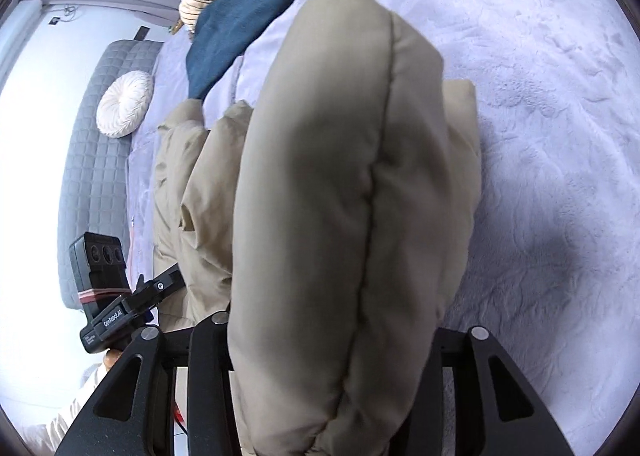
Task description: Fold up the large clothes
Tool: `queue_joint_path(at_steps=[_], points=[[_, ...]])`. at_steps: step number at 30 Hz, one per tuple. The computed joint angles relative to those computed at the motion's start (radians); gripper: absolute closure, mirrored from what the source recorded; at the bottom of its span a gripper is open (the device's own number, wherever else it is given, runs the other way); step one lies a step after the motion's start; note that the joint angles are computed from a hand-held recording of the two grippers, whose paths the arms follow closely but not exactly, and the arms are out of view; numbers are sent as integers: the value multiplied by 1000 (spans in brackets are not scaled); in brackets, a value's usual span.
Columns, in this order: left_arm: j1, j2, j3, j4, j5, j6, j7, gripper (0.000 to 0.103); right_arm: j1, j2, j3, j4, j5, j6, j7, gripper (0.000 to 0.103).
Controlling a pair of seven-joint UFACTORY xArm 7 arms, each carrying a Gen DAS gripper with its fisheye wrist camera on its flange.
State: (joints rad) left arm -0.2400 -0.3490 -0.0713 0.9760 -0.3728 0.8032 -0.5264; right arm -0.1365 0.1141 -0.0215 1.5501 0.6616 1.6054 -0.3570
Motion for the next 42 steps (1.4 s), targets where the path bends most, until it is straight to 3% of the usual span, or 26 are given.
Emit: queue_joint_path(at_steps=[3,6,8,10,11,12,13,16,20,24,26,31,35,42], points=[[24,0,-30,32,94,47,-51,8,1,-36,-8,-17,-54,4,19,39],[59,-18,-85,94,270,136,-136,10,11,-78,-13,7,-148,4,28,35],[75,-49,-99,114,362,148,-155,24,14,-132,-22,23,-244,-20,31,35],[86,-42,-92,155,398,146,-153,27,19,-191,-30,20,-321,-81,21,36],[91,-40,-91,163,416,131,-155,27,20,-210,-39,24,-306,-98,13,42],[92,-36,-80,165,420,119,-139,27,23,-214,-49,43,-270,-112,6,60],[96,-13,-74,189,427,124,-126,27,29,-205,-53,71,-241,-111,3,69],[97,91,-75,247,445,117,-118,27,60,-175,-43,103,-134,-92,-3,69],[74,153,-104,246,516,101,-191,27,121,-119,18,63,-112,-196,81,69],[38,213,-124,301,595,134,-254,27,173,-104,55,-11,-324,-304,161,79],[17,238,-124,324,617,144,-265,26,168,-101,43,-55,-340,-313,198,83],[-21,274,-116,344,677,158,-303,23,148,-108,25,-126,-299,-358,132,85],[-32,265,-105,338,677,165,-291,23,141,-112,22,-119,-277,-339,135,84],[-27,243,-101,311,674,146,-288,22,129,-190,7,-89,-247,-225,121,80]])
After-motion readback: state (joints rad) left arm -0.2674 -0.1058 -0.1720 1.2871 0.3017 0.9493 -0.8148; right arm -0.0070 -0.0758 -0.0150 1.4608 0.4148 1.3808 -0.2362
